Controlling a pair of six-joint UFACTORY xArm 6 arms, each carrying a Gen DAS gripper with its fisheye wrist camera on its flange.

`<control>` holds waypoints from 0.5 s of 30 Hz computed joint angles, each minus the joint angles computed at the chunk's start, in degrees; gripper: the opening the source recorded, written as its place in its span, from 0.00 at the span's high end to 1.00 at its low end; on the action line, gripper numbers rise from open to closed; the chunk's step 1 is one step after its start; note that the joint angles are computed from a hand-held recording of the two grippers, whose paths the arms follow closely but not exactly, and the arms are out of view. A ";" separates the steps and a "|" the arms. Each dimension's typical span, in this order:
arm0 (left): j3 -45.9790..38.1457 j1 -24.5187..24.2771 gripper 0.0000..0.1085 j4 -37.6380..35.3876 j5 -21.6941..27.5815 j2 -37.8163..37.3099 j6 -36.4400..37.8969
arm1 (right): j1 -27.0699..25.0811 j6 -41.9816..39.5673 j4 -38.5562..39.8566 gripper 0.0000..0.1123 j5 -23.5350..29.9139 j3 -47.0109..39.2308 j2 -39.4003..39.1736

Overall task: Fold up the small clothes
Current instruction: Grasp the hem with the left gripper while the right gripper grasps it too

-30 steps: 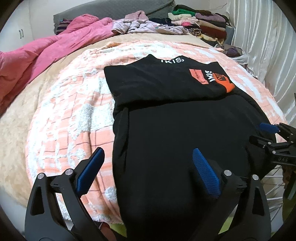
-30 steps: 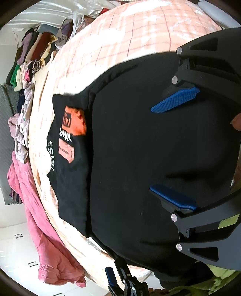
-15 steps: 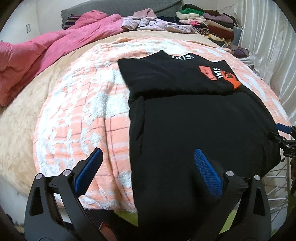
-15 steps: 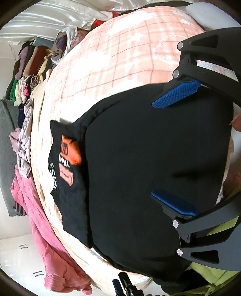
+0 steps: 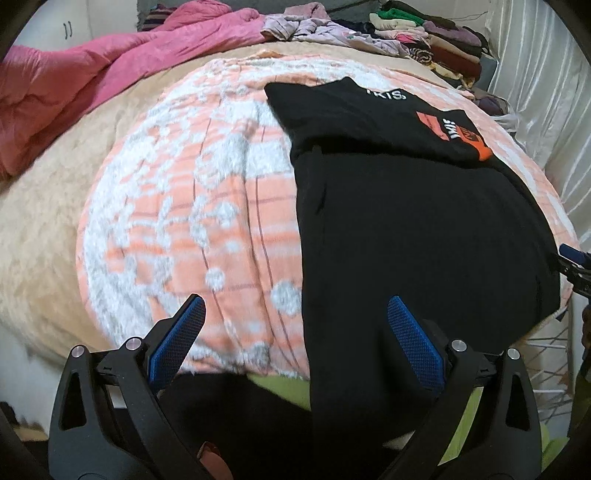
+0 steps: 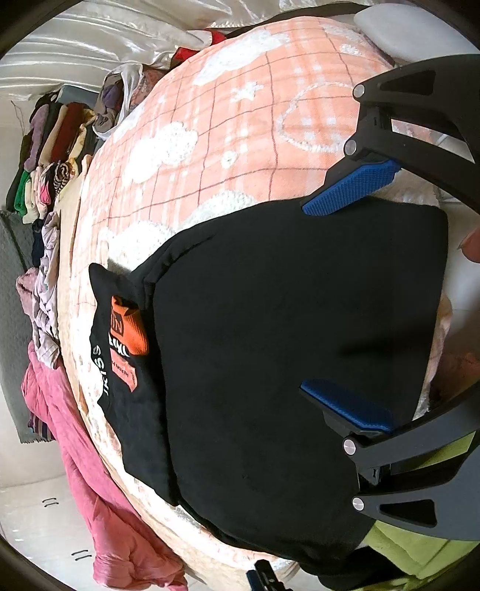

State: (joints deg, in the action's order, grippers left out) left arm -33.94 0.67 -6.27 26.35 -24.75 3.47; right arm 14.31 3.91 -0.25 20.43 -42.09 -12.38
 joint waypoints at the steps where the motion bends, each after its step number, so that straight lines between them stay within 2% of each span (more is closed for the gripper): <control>1: 0.46 -0.04 0.15 0.07 0.09 -0.48 -0.08 | -0.12 0.02 -0.14 0.20 -0.03 0.20 -0.18; 7: 2.37 -0.43 0.15 -2.50 1.31 -2.43 1.19 | -0.80 -0.84 0.88 0.19 -0.22 1.51 -1.34; 15: 2.69 -1.12 0.37 -8.21 4.96 -1.89 5.23 | -2.92 -3.08 3.42 0.19 1.10 4.65 -4.44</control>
State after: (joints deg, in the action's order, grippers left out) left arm -31.25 -0.45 -14.48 31.31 -26.64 8.70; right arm 11.39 0.84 3.17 21.54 -37.44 -16.81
